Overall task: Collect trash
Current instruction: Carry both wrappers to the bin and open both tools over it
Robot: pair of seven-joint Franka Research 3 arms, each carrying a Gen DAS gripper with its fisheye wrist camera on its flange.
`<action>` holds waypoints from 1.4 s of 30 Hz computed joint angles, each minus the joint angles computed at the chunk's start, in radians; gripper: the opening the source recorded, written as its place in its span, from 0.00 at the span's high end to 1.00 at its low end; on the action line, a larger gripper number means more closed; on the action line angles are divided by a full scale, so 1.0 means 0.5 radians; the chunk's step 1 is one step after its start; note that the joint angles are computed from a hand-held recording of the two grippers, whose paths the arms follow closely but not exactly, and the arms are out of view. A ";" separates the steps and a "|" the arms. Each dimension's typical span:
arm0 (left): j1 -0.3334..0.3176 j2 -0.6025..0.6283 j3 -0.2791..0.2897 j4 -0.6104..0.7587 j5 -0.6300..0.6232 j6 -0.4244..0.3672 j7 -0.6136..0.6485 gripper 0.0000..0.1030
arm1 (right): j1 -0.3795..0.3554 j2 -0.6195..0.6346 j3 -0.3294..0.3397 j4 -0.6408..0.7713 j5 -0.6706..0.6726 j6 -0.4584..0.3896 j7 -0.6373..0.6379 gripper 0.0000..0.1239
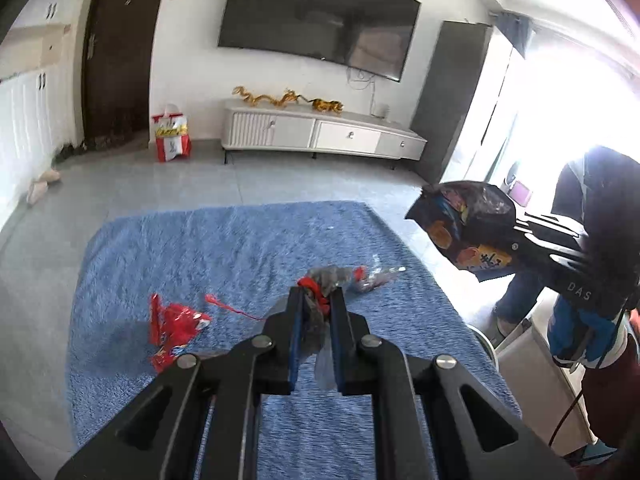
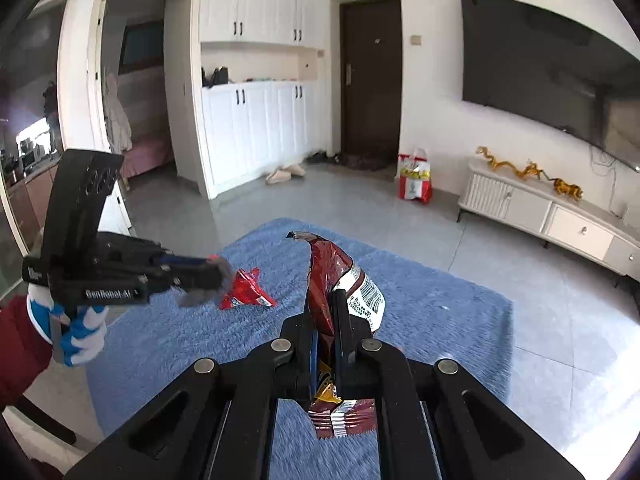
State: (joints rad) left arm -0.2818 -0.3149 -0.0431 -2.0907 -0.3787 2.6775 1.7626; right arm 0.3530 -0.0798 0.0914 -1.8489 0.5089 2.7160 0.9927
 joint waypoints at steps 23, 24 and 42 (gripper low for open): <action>-0.346 1.188 -0.633 1.268 0.284 -0.410 -0.292 0.88 | -0.522 -0.643 -0.408 -1.111 -0.007 0.066 0.208 0.95; -0.376 1.271 -0.647 1.354 0.337 -0.446 -0.341 0.88 | -0.543 -0.609 -0.426 -1.130 0.004 0.061 0.220 0.95; -0.788 2.355 -0.600 2.715 0.643 -1.154 -0.749 0.74 | -0.716 -0.266 -0.446 -1.178 0.204 0.083 0.236 0.87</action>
